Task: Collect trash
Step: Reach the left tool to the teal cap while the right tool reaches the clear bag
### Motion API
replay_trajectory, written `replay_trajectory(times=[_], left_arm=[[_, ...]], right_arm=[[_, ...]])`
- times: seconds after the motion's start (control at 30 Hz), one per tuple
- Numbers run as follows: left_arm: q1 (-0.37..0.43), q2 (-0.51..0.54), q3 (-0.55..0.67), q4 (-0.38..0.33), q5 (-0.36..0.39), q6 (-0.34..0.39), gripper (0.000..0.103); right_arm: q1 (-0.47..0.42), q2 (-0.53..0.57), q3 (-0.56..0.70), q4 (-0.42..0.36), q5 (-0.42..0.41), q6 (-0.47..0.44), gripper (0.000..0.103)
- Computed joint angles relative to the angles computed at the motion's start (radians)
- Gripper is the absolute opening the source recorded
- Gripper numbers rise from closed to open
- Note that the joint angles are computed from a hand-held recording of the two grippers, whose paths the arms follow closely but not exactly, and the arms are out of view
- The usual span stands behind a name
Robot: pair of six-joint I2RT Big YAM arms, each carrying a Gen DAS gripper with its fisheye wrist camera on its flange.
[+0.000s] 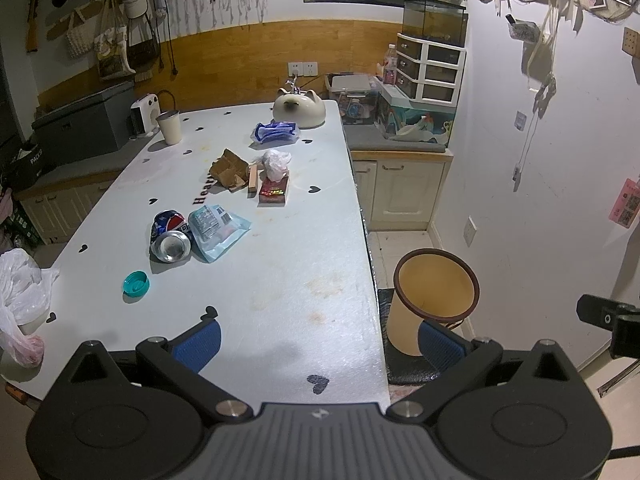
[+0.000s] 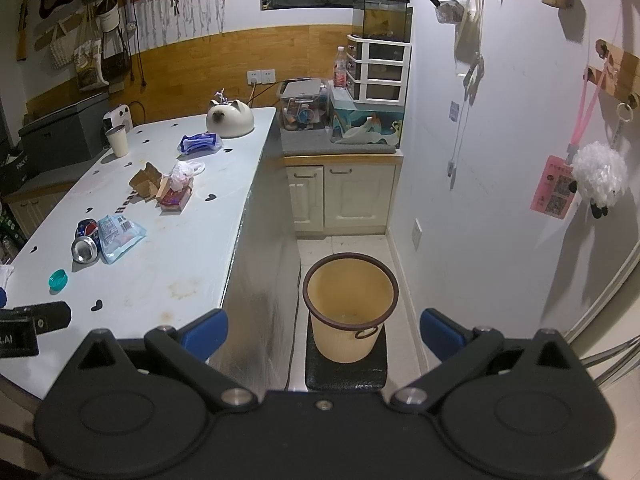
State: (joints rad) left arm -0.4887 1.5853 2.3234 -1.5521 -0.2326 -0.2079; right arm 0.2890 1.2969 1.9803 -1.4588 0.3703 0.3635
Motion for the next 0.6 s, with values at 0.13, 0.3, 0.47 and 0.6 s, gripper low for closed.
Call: replay_trajectory(times=[0.13, 0.3, 0.47, 0.6], left_arm=[[-0.021, 0.012, 0.024, 0.002, -0.025, -0.02, 0.103], [-0.055, 0.027, 0.059, 0.01, -0.079, -0.048, 0.103], [-0.063, 0.015, 0.043, 0.016, -0.114, -0.075, 0.103], [-0.042, 0.001, 0.029, 0.028, -0.12, -0.088, 0.103]], right_arm=[[-0.02, -0.025, -0.056, 0.046, -0.014, -0.023, 0.103], [-0.03, -0.047, -0.088, 0.09, -0.032, -0.066, 0.103], [-0.055, -0.059, -0.094, 0.118, -0.075, -0.118, 0.103], [-0.062, -0.048, -0.085, 0.137, -0.107, -0.146, 0.103]])
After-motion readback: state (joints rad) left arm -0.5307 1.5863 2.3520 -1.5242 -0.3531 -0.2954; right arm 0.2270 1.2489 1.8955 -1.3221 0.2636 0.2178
